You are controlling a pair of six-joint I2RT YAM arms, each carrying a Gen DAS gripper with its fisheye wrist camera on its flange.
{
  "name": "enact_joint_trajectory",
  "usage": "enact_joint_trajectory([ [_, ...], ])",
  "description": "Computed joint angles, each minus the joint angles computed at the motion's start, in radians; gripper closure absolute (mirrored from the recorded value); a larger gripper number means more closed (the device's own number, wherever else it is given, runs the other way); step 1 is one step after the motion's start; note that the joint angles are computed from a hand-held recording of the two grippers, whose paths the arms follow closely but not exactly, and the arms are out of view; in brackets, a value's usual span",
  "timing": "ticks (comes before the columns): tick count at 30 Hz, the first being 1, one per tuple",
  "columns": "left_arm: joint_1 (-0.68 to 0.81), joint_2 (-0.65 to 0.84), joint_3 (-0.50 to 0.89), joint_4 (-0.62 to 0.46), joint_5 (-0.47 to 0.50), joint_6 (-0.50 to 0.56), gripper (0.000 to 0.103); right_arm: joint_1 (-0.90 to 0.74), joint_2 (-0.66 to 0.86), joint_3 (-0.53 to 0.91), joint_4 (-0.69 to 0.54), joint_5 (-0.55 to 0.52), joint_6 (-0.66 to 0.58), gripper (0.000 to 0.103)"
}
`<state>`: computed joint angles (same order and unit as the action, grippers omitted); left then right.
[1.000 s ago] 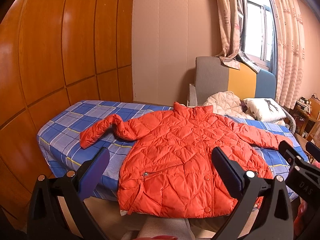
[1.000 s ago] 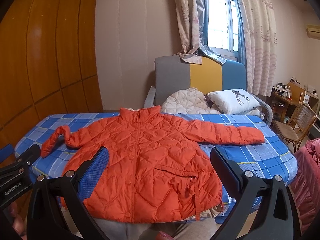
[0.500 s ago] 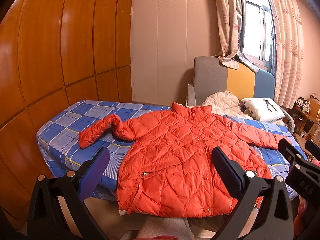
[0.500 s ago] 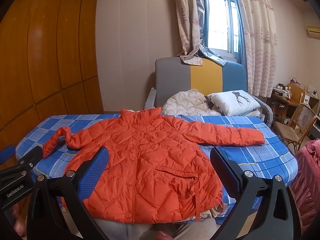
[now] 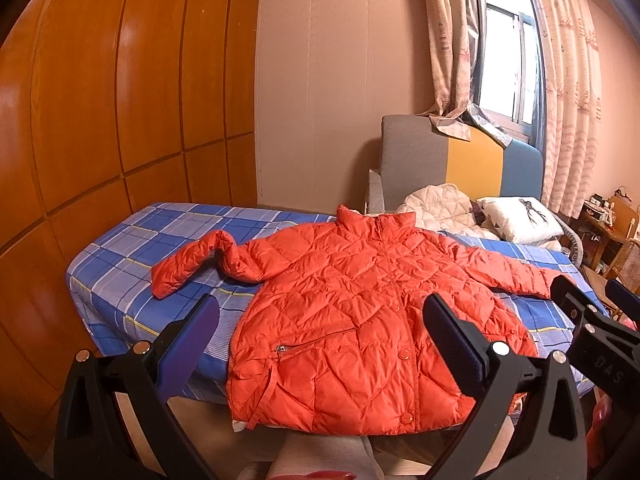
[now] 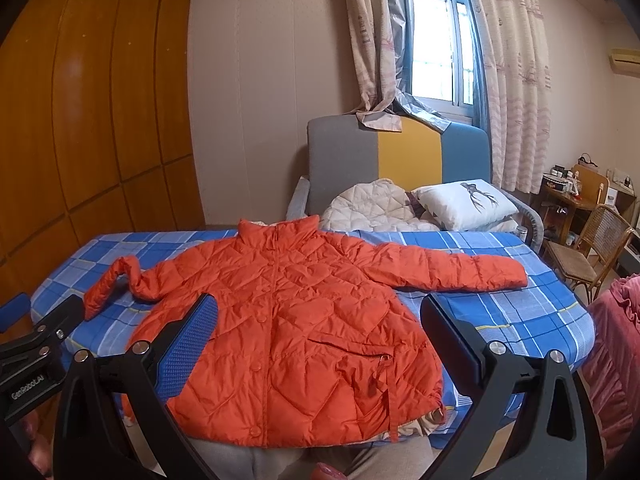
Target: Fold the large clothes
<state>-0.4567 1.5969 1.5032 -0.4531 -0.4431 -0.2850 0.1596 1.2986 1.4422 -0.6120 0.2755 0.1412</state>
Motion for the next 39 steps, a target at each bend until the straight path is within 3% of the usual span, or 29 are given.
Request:
enact_joint_trajectory([
  [39,-0.001,0.023,0.013,-0.013,0.025,-0.017,0.002,-0.028,-0.014,-0.038,0.031,-0.018,-0.009,0.003],
])
